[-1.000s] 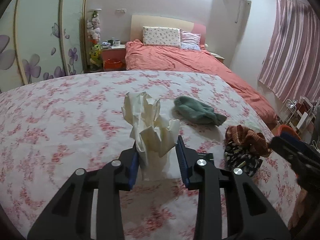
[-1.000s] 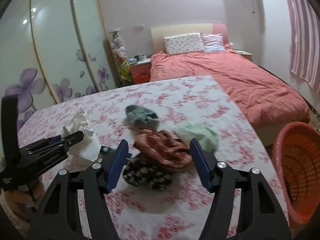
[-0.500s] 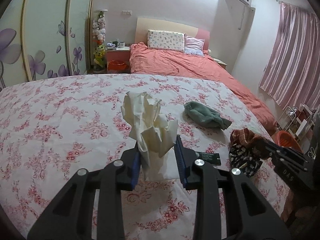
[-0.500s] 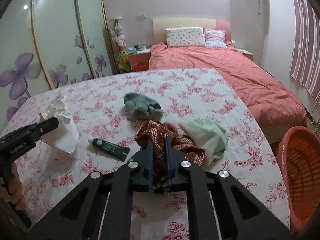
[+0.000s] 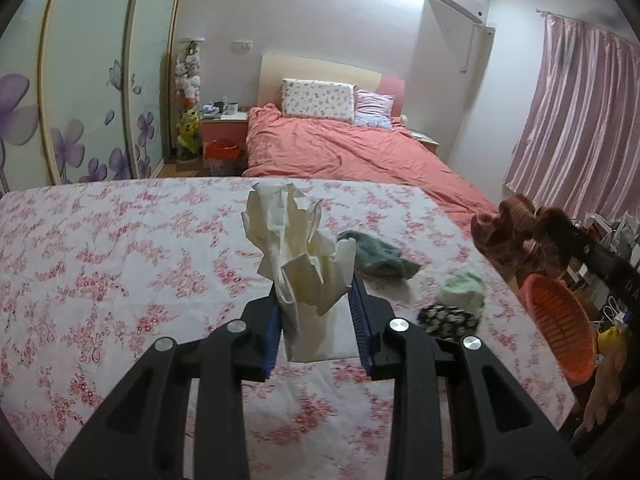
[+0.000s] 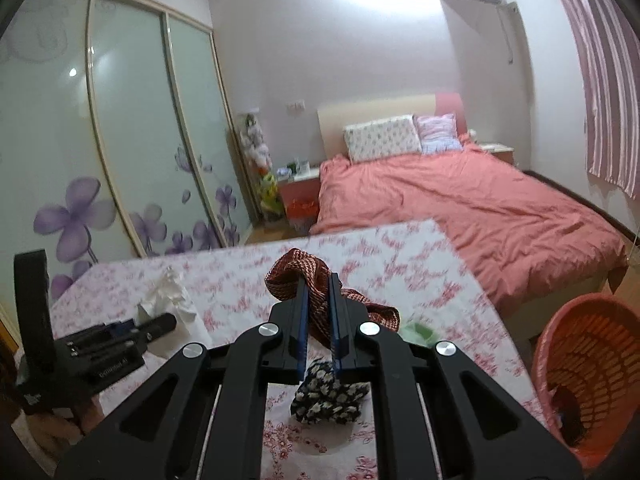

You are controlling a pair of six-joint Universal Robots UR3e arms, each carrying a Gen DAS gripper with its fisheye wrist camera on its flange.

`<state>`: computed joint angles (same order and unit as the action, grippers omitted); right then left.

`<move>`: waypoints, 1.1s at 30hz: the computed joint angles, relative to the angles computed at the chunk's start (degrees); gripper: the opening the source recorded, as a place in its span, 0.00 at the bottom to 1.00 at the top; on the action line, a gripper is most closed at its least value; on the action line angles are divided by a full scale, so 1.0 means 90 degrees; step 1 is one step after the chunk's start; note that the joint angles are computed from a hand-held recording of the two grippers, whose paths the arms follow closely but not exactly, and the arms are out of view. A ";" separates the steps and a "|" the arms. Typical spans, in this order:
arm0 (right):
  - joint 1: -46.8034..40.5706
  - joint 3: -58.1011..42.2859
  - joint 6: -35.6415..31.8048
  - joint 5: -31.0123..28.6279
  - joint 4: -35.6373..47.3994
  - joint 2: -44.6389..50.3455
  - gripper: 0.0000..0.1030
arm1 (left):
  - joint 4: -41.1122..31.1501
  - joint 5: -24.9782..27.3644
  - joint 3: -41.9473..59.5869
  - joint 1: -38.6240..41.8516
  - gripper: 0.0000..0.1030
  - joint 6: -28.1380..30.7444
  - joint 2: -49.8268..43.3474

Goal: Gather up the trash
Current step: 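Carry tissue and red cloth over the orange basket and open both grippers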

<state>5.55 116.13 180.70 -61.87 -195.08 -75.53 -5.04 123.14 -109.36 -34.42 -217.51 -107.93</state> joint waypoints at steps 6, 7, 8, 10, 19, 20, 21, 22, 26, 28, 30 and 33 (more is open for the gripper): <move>-0.0718 0.0704 0.0156 0.0273 -0.0521 -0.0553 0.09 | -0.0427 0.0129 0.0854 -0.0418 0.30 0.0048 -0.0260; -0.0880 0.0830 0.0198 0.0354 -0.0580 -0.0642 0.09 | -0.0481 0.0128 0.1010 -0.0480 0.30 0.0066 -0.0327; -0.1031 0.0960 0.0222 0.0406 -0.0646 -0.0724 0.09 | -0.0511 0.0121 0.1128 -0.0528 0.30 0.0082 -0.0387; -0.1253 0.1188 0.0241 0.0470 -0.0762 -0.0870 0.09 | -0.0643 0.0116 0.1526 -0.0678 0.30 0.0137 -0.0588; -0.2288 0.1988 0.0337 0.0684 -0.1367 -0.1131 0.09 | -0.1329 -0.0124 0.3610 -0.1148 0.30 0.0516 -0.1763; -0.2422 0.2056 0.0354 0.0709 -0.1454 -0.1123 0.09 | -0.1409 -0.0163 0.3892 -0.1190 0.30 0.0570 -0.1935; -0.2500 0.2129 0.0355 0.0731 -0.1515 -0.1143 0.09 | -0.1525 -0.0210 0.4232 -0.1235 0.30 0.0617 -0.2132; -0.2618 0.2229 0.0350 0.0767 -0.1621 -0.1153 0.09 | -0.1628 -0.0273 0.4526 -0.1266 0.30 0.0644 -0.2299; -0.3045 0.2512 0.0395 0.0870 -0.1996 -0.1136 0.09 | -0.1989 -0.0505 0.5651 -0.1377 0.31 0.0737 -0.2963; -0.3178 0.2570 0.0439 0.0889 -0.2091 -0.1107 0.09 | -0.2312 -0.0609 0.6505 -0.1471 0.30 0.0790 -0.3436; -0.3367 0.2634 0.0445 0.0974 -0.2174 -0.1069 0.09 | -0.2552 -0.0703 0.7176 -0.1519 0.30 0.0849 -0.3819; -0.3513 0.2627 0.0483 0.0920 -0.2376 -0.0883 0.09 | -0.3130 -0.0901 0.8592 -0.1582 0.30 0.0964 -0.4576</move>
<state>-26.07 139.77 185.05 -53.59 -216.47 -83.48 -33.21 115.03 -32.04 -48.66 -208.83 -149.11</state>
